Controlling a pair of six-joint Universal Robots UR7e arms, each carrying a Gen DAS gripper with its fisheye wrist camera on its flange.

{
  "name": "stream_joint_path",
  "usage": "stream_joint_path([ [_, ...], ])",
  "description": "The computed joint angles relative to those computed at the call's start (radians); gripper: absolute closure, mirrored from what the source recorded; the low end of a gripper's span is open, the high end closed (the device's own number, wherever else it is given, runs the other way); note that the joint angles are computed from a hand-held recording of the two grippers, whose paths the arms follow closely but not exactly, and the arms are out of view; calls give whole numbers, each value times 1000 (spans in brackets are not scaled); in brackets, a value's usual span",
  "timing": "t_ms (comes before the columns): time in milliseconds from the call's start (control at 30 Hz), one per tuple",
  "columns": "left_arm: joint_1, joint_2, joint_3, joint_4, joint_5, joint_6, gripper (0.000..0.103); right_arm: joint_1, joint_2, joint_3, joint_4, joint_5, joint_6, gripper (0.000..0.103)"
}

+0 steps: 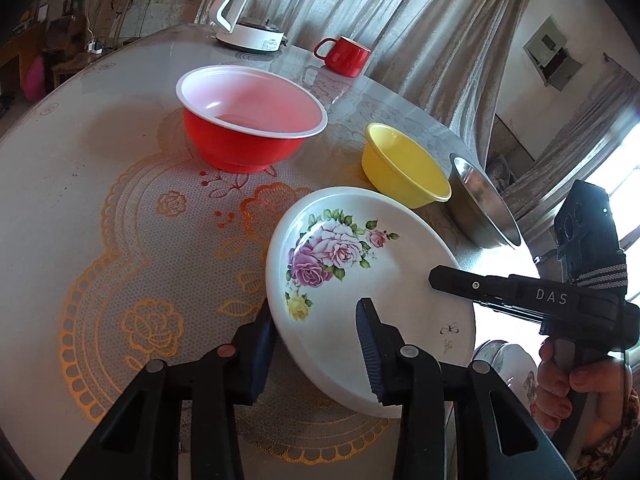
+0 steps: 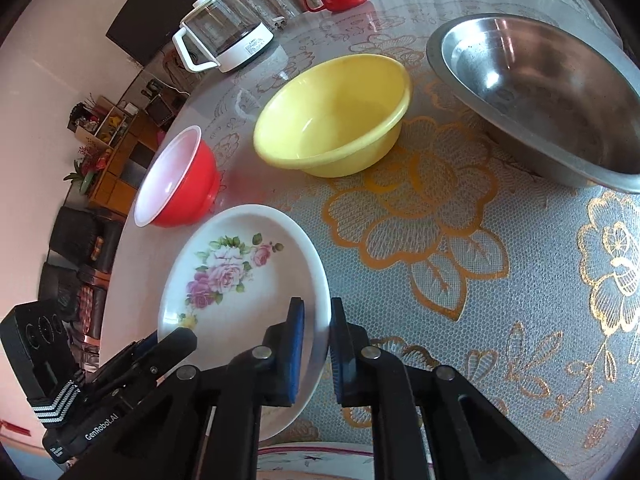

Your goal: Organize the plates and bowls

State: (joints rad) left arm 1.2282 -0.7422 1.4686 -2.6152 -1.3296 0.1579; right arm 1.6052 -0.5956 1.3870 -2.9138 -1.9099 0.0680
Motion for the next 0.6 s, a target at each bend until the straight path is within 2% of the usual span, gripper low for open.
stream_joint_path([
  [200, 13, -18, 17, 2, -37, -1, 64, 13, -3, 20, -54, 11, -32, 92],
  [267, 17, -22, 20, -1, -43, -11, 67, 9, -5, 26, -60, 29, -19, 92],
  [333, 18, -26, 30, -20, -46, -2, 74, 6, -8, 37, -77, 43, -18, 92],
  [600, 13, -70, 97, -113, -79, 46, 74, 12, 1, 45, -136, 57, -28, 92],
])
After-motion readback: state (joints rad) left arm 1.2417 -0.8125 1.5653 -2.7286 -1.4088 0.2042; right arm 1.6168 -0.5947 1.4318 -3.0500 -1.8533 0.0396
